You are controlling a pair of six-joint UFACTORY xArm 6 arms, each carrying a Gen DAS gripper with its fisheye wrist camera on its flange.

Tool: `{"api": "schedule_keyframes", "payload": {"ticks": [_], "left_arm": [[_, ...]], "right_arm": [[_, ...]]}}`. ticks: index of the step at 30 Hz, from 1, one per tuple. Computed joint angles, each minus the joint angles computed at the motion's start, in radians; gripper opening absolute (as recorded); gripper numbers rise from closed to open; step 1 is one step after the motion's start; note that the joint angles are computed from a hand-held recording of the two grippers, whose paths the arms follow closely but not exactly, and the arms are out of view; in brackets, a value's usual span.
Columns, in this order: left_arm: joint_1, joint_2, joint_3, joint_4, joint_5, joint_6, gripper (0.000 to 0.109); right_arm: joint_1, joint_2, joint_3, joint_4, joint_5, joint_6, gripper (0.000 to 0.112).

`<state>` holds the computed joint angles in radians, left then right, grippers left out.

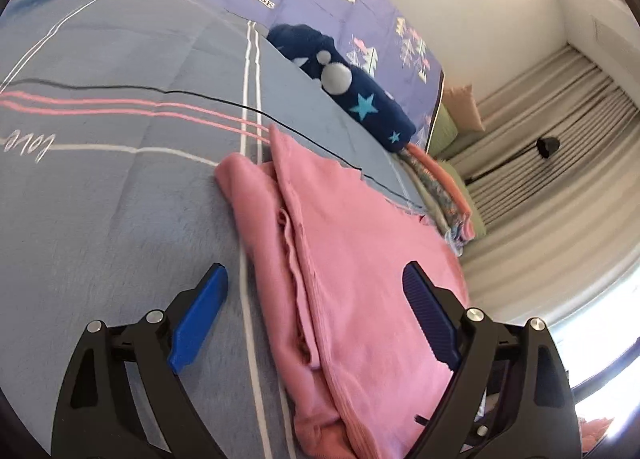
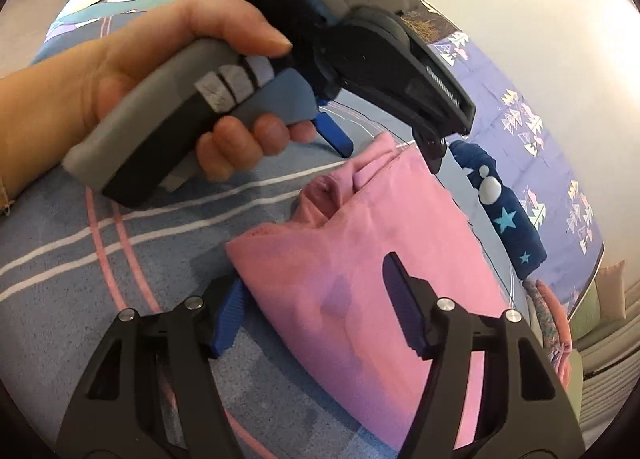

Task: Fold small clothes
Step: 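Grasp the pink shirt edge with both tools and lift it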

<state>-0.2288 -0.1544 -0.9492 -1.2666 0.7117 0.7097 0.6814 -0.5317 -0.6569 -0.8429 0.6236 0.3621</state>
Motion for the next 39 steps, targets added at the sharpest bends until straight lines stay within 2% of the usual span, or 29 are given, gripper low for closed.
{"api": "schedule_keyframes", "payload": {"ticks": [4,6,7,8,9,10,12,18,23,26,30,36,39], "left_arm": [[-0.012,0.059,-0.072,0.057,0.004,-0.038,0.089],[-0.025,0.089,-0.106,0.101,-0.010,-0.068,0.083],[-0.028,0.096,-0.114,0.119,-0.021,-0.078,0.073],[-0.038,0.106,-0.123,0.156,-0.045,-0.105,0.050],[-0.040,0.121,-0.137,0.193,-0.046,-0.136,0.034],[-0.034,0.133,-0.148,0.209,-0.024,-0.157,0.011],[-0.021,0.144,-0.158,0.190,0.002,-0.165,0.011],[-0.041,0.096,-0.166,0.217,-0.025,-0.165,0.011],[-0.088,0.093,-0.239,0.276,-0.021,-0.209,0.011],[-0.131,0.104,-0.288,0.318,-0.027,-0.251,0.011],[-0.188,0.124,-0.345,0.381,-0.032,-0.308,0.011],[-0.292,0.195,-0.464,0.564,-0.033,-0.445,0.011],[-0.335,0.242,-0.532,0.634,-0.019,-0.504,0.011]], "right_arm": [[0.002,0.022,-0.021,-0.003,0.019,0.036,0.063],[0.006,0.038,-0.032,0.010,0.025,0.037,0.058],[0.004,0.045,-0.037,0.033,0.026,0.024,0.052],[-0.004,0.056,-0.046,0.074,0.023,-0.004,0.034],[-0.013,0.067,-0.056,0.088,0.029,-0.009,0.020],[-0.016,0.067,-0.059,0.091,0.039,0.004,0.007],[-0.055,0.045,-0.053,0.190,0.000,-0.033,0.007],[-0.155,-0.071,0.004,0.345,-0.102,-0.064,0.007],[-0.224,-0.191,0.061,0.435,-0.130,-0.087,0.007],[-0.262,-0.265,0.093,0.516,-0.120,-0.105,0.007],[-0.362,-0.361,0.131,0.715,-0.099,-0.205,0.007],[-0.495,-0.466,0.176,0.940,-0.039,-0.335,0.007],[-0.552,-0.505,0.194,1.008,-0.024,-0.391,0.007]]}}
